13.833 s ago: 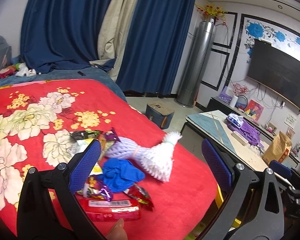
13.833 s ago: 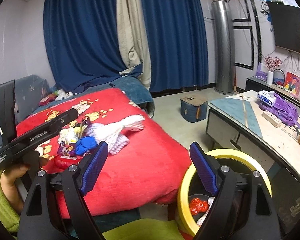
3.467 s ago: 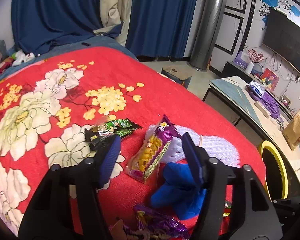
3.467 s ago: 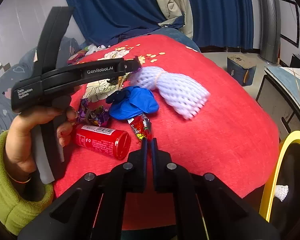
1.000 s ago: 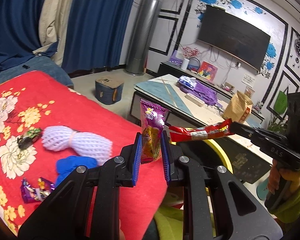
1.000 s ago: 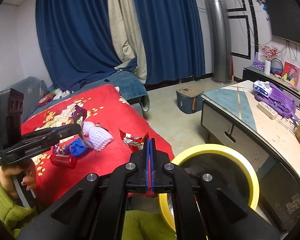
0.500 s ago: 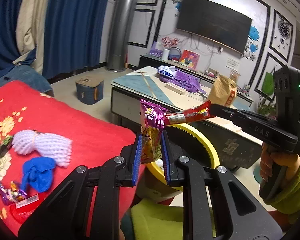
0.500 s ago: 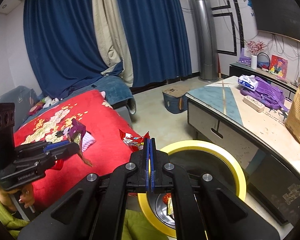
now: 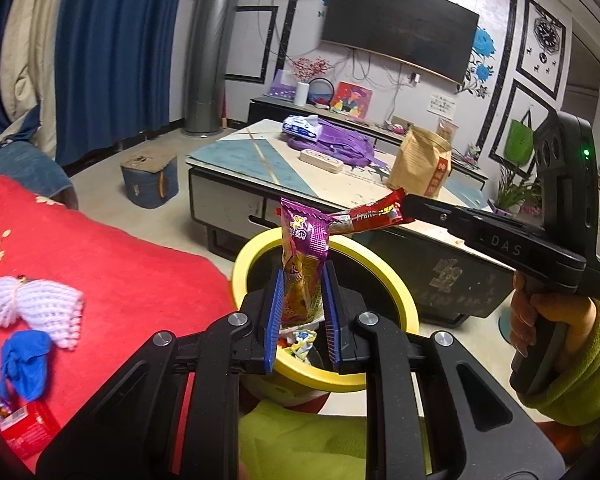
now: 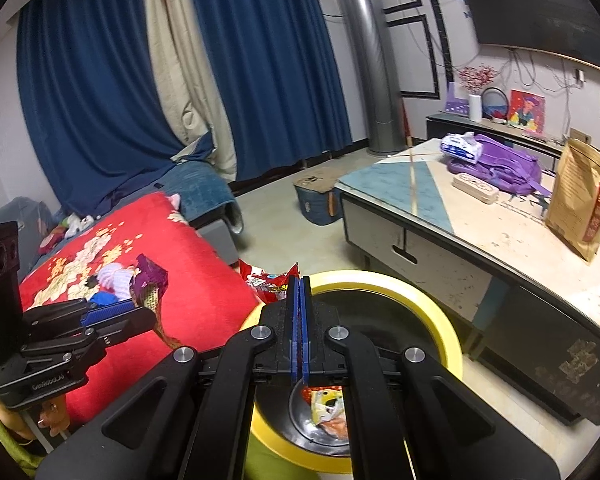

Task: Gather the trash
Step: 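Carry the red-white wrapper and purple snack bag over the yellow-rimmed bin, then open both tools over the bin, dropping the wrapper and snack bag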

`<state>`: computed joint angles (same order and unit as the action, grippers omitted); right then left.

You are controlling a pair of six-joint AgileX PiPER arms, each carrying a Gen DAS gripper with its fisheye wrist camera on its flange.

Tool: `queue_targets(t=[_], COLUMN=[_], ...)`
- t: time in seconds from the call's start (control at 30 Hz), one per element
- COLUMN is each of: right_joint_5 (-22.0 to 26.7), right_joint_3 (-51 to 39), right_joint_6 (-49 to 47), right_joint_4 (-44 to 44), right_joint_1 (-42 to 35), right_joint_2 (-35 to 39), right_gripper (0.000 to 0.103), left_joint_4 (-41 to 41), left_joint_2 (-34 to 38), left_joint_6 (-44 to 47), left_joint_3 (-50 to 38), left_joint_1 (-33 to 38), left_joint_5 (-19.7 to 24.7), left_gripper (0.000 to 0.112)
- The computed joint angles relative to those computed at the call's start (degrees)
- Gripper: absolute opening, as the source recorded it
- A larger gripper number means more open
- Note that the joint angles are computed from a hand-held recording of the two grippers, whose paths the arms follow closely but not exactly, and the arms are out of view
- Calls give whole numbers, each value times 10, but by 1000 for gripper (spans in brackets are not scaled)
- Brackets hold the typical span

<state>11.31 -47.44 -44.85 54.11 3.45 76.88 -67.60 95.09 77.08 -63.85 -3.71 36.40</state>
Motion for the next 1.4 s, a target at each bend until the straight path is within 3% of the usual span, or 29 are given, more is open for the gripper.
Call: queue_targets(t=[0.43,1.4], right_joint_5=[-1,-29], right_joint_3=[29,23], right_joint_6=[-90,30], right_joint_4=[102,13], right_joint_1=[-66,-93], right_joint_2=[14,78], right_gripper=[1,2], left_joint_4=[-18,17], left_joint_2=[38,114], left_joint_6=[42,14], left_joint_3=[3,-39], left_joint_1=[-52,-99], left_joint_5=[-13,-25], left_gripper=[13,14])
